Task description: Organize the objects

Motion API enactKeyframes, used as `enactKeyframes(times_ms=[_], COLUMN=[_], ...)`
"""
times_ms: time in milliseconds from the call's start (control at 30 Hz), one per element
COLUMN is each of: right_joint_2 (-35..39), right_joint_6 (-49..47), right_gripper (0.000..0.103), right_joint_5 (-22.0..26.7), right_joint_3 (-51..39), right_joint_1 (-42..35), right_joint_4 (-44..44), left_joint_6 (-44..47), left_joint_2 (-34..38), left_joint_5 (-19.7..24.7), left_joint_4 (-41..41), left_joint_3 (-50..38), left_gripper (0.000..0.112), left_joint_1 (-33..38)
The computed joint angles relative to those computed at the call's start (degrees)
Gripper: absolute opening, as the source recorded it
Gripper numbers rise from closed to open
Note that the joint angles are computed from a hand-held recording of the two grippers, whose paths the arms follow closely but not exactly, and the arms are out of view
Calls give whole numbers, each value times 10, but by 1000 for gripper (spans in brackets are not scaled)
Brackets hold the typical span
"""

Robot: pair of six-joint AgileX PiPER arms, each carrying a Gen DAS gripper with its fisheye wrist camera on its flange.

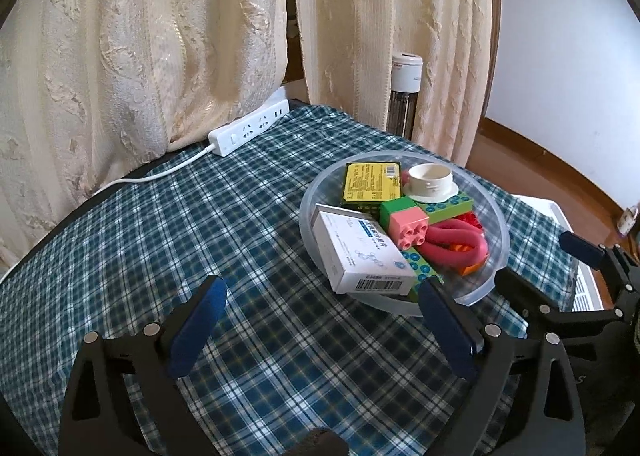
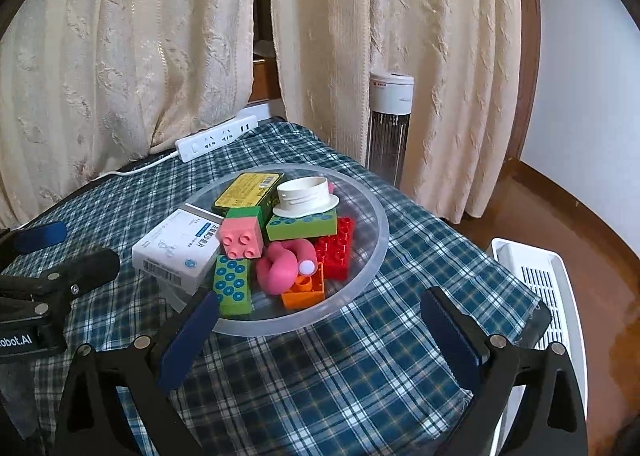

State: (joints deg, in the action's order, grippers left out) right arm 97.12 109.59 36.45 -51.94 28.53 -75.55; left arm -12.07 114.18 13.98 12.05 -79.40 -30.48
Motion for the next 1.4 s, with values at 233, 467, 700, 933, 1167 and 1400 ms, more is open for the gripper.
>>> enactKeyframes(times_ms=[233,467,700,933,1167,1400], right_joint_2=[5,7,9,10,9,10], right_joint_6=[-6,-3,-5,-6,-8,-6], right_gripper=[102,102,102,102,102,102], right_joint_5=[-5,-12,-17,-19,-20,-18], right_joint_3=[-3,0,1,1,2,1], right_joint_1=[-4,-12,-13,-14,-15,-11], right_joint_4=[2,1,5,8,9,5], left_joint_6=[0,6,18,81,57,35], left_joint_2=[4,6,8,12,12,7], left_joint_5=[3,6,8,14,7,8], left_joint_4=[2,-3,-13,-80,-49,-23], left_joint_3=[-4,-7,-9,-14,-10,-7], left_gripper=[98,98,98,98,98,98], left_joint_1=[2,3,5,10,7,4])
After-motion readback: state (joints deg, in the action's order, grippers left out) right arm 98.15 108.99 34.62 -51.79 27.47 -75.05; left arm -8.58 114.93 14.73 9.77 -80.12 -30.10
